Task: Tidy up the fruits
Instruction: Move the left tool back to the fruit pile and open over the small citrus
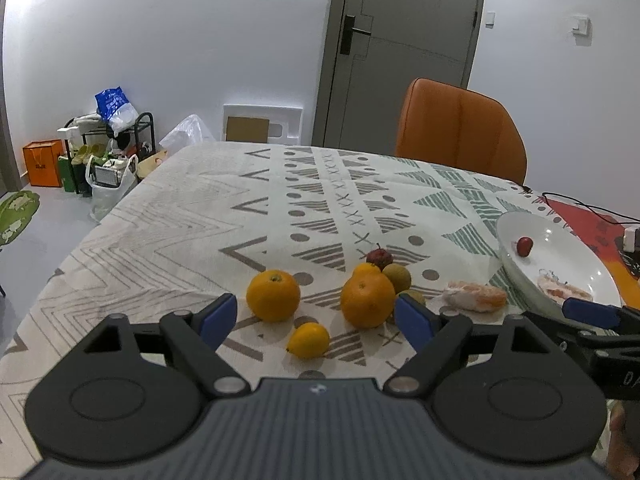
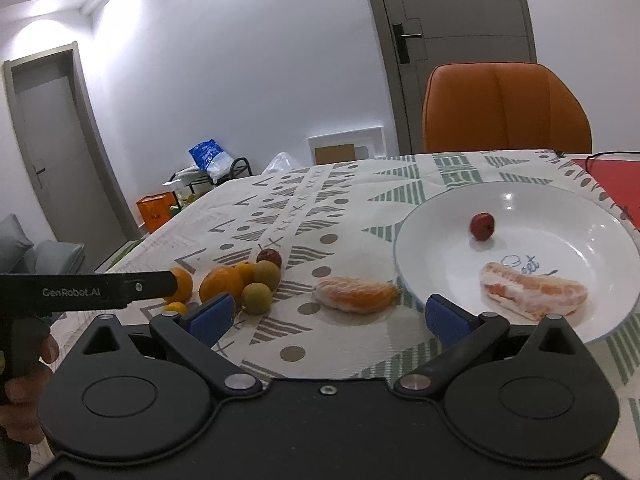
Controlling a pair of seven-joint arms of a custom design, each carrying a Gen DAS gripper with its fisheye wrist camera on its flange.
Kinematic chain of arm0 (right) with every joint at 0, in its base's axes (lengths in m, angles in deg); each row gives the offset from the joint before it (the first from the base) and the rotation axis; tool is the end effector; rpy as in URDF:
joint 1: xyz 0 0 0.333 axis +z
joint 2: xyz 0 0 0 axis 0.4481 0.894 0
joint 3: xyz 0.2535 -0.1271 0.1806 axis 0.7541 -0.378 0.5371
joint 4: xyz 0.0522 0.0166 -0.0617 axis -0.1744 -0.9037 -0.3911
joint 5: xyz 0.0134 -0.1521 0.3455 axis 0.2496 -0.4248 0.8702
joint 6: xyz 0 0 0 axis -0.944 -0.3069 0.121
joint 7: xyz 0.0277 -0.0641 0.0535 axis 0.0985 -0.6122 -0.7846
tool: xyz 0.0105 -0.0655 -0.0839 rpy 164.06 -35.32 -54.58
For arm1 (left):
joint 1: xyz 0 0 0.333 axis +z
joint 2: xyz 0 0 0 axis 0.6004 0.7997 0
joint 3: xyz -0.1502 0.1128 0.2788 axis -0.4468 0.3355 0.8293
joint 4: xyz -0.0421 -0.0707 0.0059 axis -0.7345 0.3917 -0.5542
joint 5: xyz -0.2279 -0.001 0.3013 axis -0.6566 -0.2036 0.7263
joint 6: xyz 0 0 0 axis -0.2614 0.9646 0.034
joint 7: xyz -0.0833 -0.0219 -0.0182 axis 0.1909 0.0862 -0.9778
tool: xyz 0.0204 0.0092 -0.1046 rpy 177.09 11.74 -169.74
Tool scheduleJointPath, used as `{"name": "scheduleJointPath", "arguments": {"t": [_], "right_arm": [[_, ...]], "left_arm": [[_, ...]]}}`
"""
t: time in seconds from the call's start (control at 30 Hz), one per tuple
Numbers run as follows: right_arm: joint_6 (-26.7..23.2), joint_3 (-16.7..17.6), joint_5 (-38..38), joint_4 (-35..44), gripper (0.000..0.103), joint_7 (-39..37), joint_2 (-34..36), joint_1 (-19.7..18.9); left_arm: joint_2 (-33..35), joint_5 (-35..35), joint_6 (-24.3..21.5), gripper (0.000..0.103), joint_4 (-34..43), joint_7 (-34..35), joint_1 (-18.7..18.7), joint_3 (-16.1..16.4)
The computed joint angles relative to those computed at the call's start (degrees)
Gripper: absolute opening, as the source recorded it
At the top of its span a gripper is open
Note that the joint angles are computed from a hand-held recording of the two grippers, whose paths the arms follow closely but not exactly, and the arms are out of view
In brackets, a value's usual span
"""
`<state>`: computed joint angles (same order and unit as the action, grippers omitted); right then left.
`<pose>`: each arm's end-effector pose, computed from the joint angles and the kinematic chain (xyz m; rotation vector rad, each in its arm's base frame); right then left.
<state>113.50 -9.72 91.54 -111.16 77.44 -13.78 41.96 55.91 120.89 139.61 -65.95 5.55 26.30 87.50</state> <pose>0.7169 0.3208 0.4343 -1.6884 1.2087 -0.4200 0.6646 -0.1386 0.4495 -1.8296 1.4530 -0.8794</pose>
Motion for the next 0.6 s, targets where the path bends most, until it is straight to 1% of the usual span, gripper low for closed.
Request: {"name": "scheduleJointPath", "arguments": {"t": [0.1,0.23,0.33,0.4,0.5,0.57,0.6], "right_arm": [[-0.9,0.7,-0.1,0.6,0.102,-0.3,0.4,-0.3],[-2.4,-0.7,-0.4,2.0,0.100,-0.1,1.0,1.0],[-3.5,-0.9,-0.5,3.2,0.096,-0.5,1.5,1.4],[-4.4,-1.4,-0.6,4.1,0.094,-0.4,2.0,1.9],[-5.6,-2.0,-0.7,5.7,0.087,-0.5,2.8,2.5],[-6.7,-2.4,-0.7,6.9,0.080,-0.5,3.4,2.9],[-7.3,-2.6,-0.8,7.7,0.078,-0.4,3.7,3.2]], "left_arm": [[0.2,-0.4,1.2,0.084,-0.4,0.0,0.4,0.0],[0.8,-2.2,1.8,0.078,-0.4,1.3,0.7,-0.1],[1.2,-4.5,2.4,0.073,-0.6,3.1,1.0,-0.2],[1.5,-5.4,3.2,0.071,-0.7,3.6,0.7,0.3],[2.0,-6.9,3.2,0.067,-0.5,4.9,0.3,0.8],[2.5,-9.2,3.1,0.062,-0.3,7.3,0.9,0.0],[2.7,-10.2,3.1,0.061,-0.3,8.4,1.0,-0.1]]}}
